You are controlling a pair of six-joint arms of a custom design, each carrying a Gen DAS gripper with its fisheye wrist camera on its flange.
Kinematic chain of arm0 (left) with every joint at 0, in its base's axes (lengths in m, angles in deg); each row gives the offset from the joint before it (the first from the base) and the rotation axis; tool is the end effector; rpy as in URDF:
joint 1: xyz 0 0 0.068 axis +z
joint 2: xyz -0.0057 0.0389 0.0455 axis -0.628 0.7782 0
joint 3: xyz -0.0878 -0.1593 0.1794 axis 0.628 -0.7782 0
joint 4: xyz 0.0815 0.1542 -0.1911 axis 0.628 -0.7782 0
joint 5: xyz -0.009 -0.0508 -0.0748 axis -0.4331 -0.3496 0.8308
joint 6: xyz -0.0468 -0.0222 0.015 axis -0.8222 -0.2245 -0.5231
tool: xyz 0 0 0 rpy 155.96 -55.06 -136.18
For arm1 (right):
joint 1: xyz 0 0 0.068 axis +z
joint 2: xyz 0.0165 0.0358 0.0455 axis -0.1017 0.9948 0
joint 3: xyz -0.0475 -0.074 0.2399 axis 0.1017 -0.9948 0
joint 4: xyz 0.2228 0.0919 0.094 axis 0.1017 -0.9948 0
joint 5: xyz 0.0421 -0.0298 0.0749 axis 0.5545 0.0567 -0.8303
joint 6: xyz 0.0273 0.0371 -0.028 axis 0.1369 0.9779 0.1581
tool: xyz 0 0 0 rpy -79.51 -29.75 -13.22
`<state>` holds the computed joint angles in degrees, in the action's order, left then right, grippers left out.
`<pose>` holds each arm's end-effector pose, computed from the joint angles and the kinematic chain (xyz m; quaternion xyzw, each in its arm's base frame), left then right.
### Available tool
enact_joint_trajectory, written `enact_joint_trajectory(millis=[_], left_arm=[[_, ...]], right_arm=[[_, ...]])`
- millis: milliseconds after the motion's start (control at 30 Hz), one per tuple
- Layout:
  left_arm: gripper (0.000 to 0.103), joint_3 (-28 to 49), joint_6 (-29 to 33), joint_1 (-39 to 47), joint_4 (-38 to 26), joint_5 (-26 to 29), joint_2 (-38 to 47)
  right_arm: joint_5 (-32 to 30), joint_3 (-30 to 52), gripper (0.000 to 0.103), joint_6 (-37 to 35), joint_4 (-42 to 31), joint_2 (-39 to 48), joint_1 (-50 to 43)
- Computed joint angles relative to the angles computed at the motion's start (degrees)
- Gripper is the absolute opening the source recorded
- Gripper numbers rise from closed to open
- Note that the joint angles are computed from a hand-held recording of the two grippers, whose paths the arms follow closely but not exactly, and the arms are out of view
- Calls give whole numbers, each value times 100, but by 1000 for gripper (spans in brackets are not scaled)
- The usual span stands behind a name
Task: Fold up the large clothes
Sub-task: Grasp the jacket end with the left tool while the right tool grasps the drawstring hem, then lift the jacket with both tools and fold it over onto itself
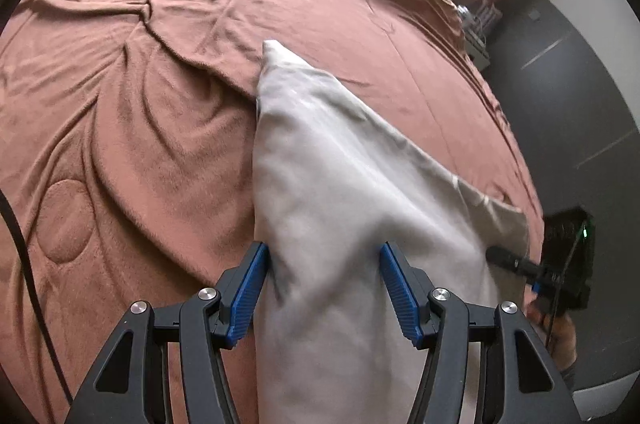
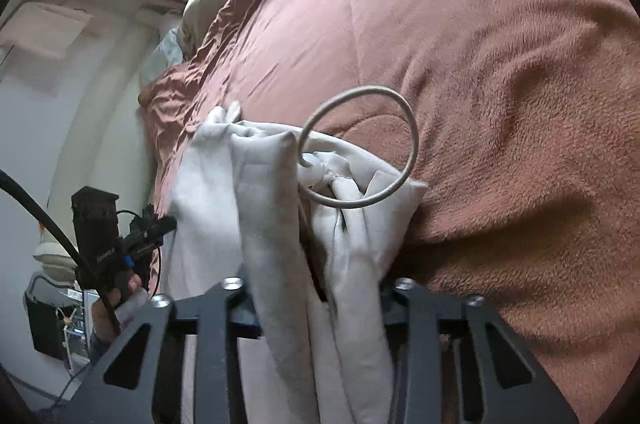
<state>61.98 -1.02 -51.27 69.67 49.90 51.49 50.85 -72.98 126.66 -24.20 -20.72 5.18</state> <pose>0.2799 -0.0797 0.1025 0.1223 0.9386 -0.2785 0.1627 0.1724 0.0476 0.1211 0.1424 0.8899 0.3304 0.2804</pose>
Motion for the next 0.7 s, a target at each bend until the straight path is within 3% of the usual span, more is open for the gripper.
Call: enact_joint_trajectory(millis=[33, 133, 267, 433, 533, 700], left_arm=[[60, 50, -36, 0, 2, 22, 56], [43, 192, -123, -127, -48, -176, 193], [23, 5, -124, -248, -114, -364, -219], [16, -369, -60, -137, -414, -219, -1309], [15, -539, 6, 38, -745, 23, -2031], [13, -753, -10, 95, -1599, 165, -3625]], right_arm=[[271, 5, 23, 105, -149, -231, 247], [1049, 55, 19, 457, -564, -853, 999], [2102, 260, 17, 839, -1255, -1481, 2053], [3517, 615, 16, 1461, -1611, -1566, 3536], [4693, 693, 15, 2046, -2034, -1929, 4777], [6795, 1321, 15, 3470, -3158, -1605, 7049]])
